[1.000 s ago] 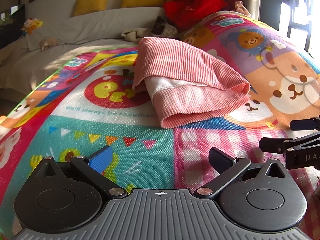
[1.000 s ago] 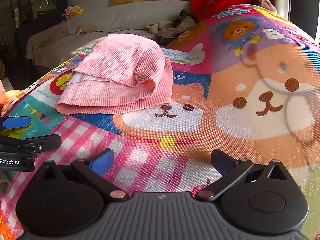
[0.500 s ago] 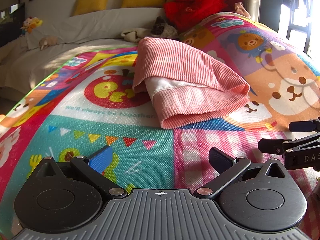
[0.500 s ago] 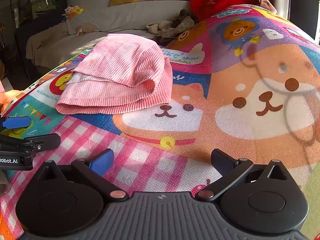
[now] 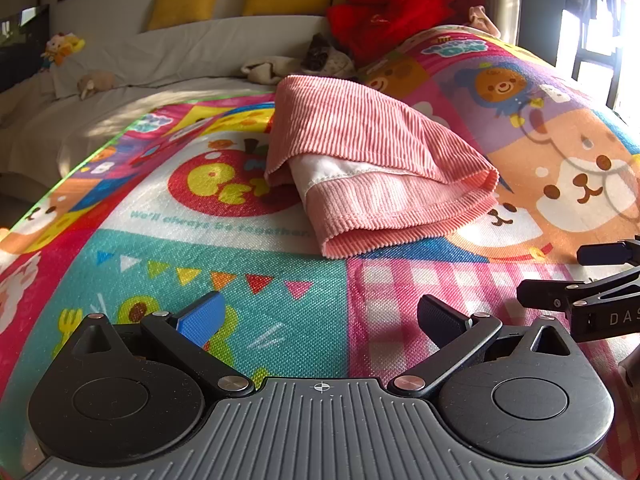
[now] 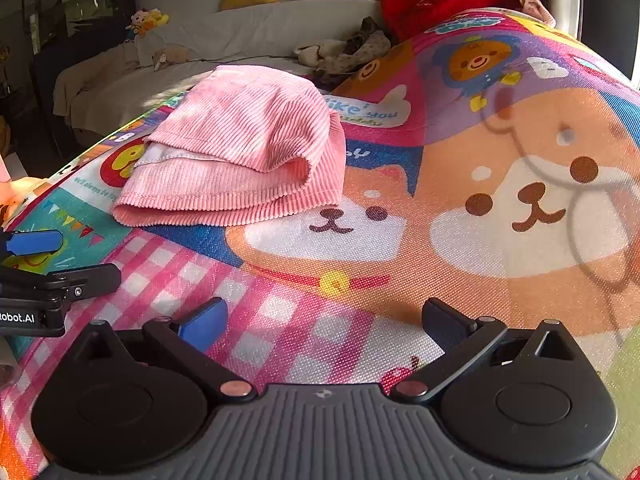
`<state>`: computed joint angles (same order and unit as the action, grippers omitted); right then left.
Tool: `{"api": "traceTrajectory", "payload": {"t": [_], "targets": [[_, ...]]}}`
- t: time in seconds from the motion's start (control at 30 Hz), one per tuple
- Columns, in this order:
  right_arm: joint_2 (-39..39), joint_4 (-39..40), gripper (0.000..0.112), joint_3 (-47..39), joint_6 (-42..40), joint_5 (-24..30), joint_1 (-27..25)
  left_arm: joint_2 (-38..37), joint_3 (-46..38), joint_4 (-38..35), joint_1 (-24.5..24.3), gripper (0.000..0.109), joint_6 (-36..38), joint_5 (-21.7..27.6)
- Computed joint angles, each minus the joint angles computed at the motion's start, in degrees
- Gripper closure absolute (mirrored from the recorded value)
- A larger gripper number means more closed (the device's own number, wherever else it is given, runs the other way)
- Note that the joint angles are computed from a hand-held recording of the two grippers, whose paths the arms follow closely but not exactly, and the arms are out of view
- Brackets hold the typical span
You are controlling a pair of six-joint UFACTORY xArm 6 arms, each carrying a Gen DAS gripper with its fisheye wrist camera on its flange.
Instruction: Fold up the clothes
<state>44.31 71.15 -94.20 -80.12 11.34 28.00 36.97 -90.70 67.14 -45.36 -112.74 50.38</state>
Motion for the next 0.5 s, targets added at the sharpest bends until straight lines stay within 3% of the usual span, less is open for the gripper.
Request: {"api": "traceTrajectory", "payload": {"t": [0.5], "targets": [[-0.06,1.3,0.009,0.06,-1.25,-0.25,0.03,-0.06,0.09,0.34,-0.06,0.006,-0.59,-0.06]]}}
